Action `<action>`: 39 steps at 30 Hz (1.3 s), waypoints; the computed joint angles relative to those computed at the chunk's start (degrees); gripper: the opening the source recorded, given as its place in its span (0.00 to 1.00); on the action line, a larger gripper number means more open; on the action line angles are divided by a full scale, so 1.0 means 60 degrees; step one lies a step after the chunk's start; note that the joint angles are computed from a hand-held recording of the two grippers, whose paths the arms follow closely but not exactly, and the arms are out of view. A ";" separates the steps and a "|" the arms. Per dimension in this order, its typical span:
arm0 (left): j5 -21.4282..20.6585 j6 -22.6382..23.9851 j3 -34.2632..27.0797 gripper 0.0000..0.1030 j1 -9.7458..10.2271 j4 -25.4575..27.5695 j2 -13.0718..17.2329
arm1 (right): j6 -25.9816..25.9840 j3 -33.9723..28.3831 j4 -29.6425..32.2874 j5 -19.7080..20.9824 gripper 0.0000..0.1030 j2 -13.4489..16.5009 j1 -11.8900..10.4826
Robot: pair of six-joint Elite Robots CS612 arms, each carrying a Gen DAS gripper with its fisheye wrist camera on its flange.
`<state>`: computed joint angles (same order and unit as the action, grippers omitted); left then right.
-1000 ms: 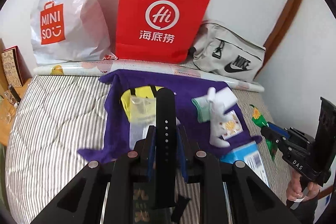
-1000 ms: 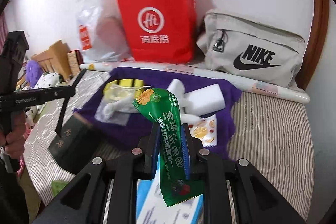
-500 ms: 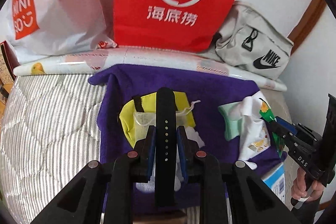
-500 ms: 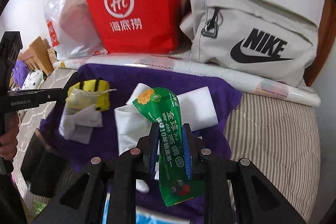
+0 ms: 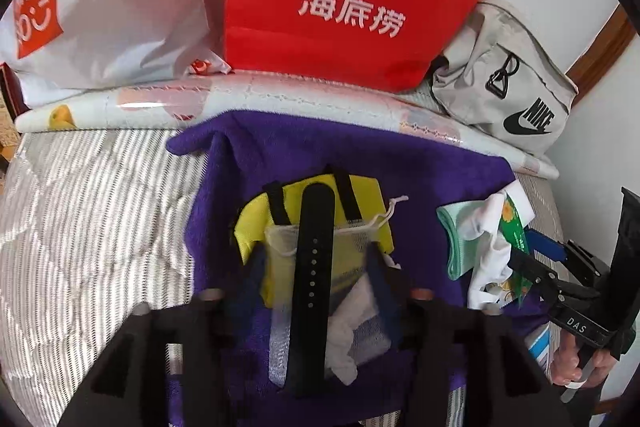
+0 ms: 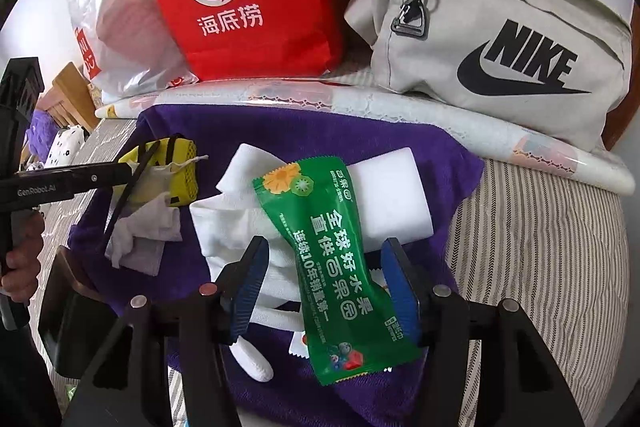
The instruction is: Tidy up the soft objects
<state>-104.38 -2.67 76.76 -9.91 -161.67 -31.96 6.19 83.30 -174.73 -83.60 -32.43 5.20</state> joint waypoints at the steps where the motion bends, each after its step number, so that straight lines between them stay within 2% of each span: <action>1: 0.0070 -0.0009 0.0049 0.55 0.0008 -0.0107 -0.0037 | -0.0084 0.0050 -0.0050 -0.0011 0.56 -0.0041 0.0012; 5: 0.0498 -0.0125 0.0390 0.57 -0.0009 -0.0438 -0.0310 | -0.0345 0.0310 -0.0336 -0.0352 0.56 -0.0253 0.0109; 7: 0.0672 -0.0231 0.0624 0.60 -0.0016 -0.0598 -0.0480 | -0.0468 0.0546 -0.0818 -0.0747 0.58 -0.0395 0.0211; 10: 0.0653 -0.0303 0.1141 0.60 0.0019 -0.1263 -0.0752 | -0.0581 0.0894 -0.1592 -0.1426 0.78 -0.0587 0.0413; 11: 0.0768 -0.0303 0.1373 0.60 0.0019 -0.1581 -0.0868 | -0.0544 0.1073 -0.2040 -0.1589 0.80 -0.0657 0.0477; 16: 0.1538 -0.0405 0.2472 0.61 -0.0066 -0.3008 -0.1417 | -0.0341 0.1722 -0.2987 -0.1085 0.80 -0.0998 0.0519; 18: 0.1405 -0.0604 0.2869 0.61 -0.0019 -0.3559 -0.1598 | -0.0450 0.1962 -0.3351 -0.1395 0.80 -0.1099 0.0661; 22: 0.0439 -0.1170 0.3619 0.61 0.0237 -0.5086 -0.1782 | -0.0747 0.2492 -0.4255 -0.1723 0.80 -0.1275 0.0927; 25: 0.0445 -0.1072 0.4106 0.61 0.0247 -0.5663 -0.1933 | -0.0532 0.2953 -0.4671 -0.0785 0.80 -0.1440 0.0923; 27: 0.0603 -0.0654 0.4442 0.61 0.0214 -0.5766 -0.2077 | -0.0072 0.3160 -0.4738 -0.0542 0.80 -0.1512 0.0943; 28: 0.0601 -0.0448 0.4588 0.61 0.0206 -0.5795 -0.2131 | 0.0227 0.3308 -0.4829 -0.0054 0.80 -0.1531 0.0898; 30: 0.0198 -0.0269 0.4896 0.61 0.0281 -0.5896 -0.2210 | 0.0423 0.3483 -0.4812 0.0385 0.80 -0.1553 0.0933; 32: -0.0219 -0.0217 0.5153 0.61 0.0373 -0.5934 -0.2246 | 0.0460 0.3625 -0.4845 0.0257 0.80 -0.1561 0.1091; 36: -0.0265 0.0420 0.5697 0.61 0.0410 -0.5723 -0.2309 | 0.0399 0.3921 -0.5163 0.0464 0.80 -0.1532 0.1301; 39: -0.0382 0.1094 0.5975 0.61 0.0404 -0.5523 -0.2258 | 0.0194 0.4053 -0.5452 0.0307 0.80 -0.1472 0.1461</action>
<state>-106.68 3.89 112.61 -7.49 -194.81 -45.50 7.35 107.61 -207.45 -81.75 -41.26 13.97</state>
